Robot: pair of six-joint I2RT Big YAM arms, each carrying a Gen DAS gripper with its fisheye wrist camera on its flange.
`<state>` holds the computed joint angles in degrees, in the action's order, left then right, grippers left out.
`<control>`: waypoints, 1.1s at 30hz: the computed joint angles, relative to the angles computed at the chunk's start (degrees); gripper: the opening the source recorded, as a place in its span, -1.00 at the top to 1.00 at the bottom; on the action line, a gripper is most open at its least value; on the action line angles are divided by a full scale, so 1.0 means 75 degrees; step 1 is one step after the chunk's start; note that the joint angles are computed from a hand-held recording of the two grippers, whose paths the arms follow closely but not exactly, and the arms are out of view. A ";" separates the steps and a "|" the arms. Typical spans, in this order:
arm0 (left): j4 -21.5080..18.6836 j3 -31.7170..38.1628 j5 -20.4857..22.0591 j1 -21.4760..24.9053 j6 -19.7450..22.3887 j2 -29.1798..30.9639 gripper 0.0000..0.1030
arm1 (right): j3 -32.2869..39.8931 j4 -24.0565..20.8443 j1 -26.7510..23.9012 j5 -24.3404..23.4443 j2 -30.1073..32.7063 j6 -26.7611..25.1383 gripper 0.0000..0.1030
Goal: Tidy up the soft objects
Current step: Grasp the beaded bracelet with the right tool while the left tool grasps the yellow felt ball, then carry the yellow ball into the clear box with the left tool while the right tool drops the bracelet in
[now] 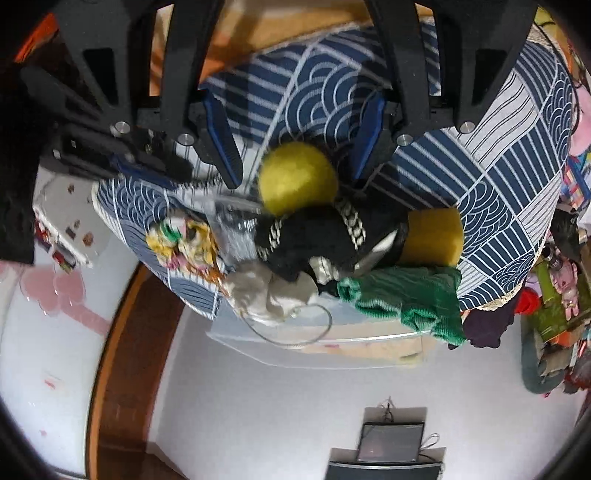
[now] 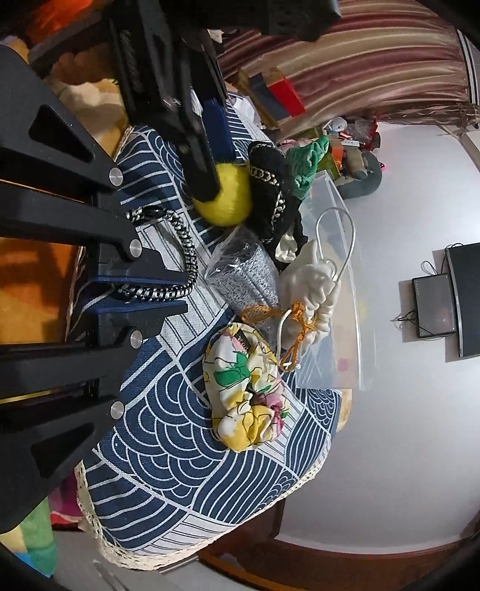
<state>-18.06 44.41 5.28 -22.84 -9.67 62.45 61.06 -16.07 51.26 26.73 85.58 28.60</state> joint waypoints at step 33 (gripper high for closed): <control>0.0492 -0.0330 0.0321 0.0574 0.0459 -0.1518 0.21 | 0.0324 -0.0696 -0.0166 0.0119 0.0141 -0.0118 0.72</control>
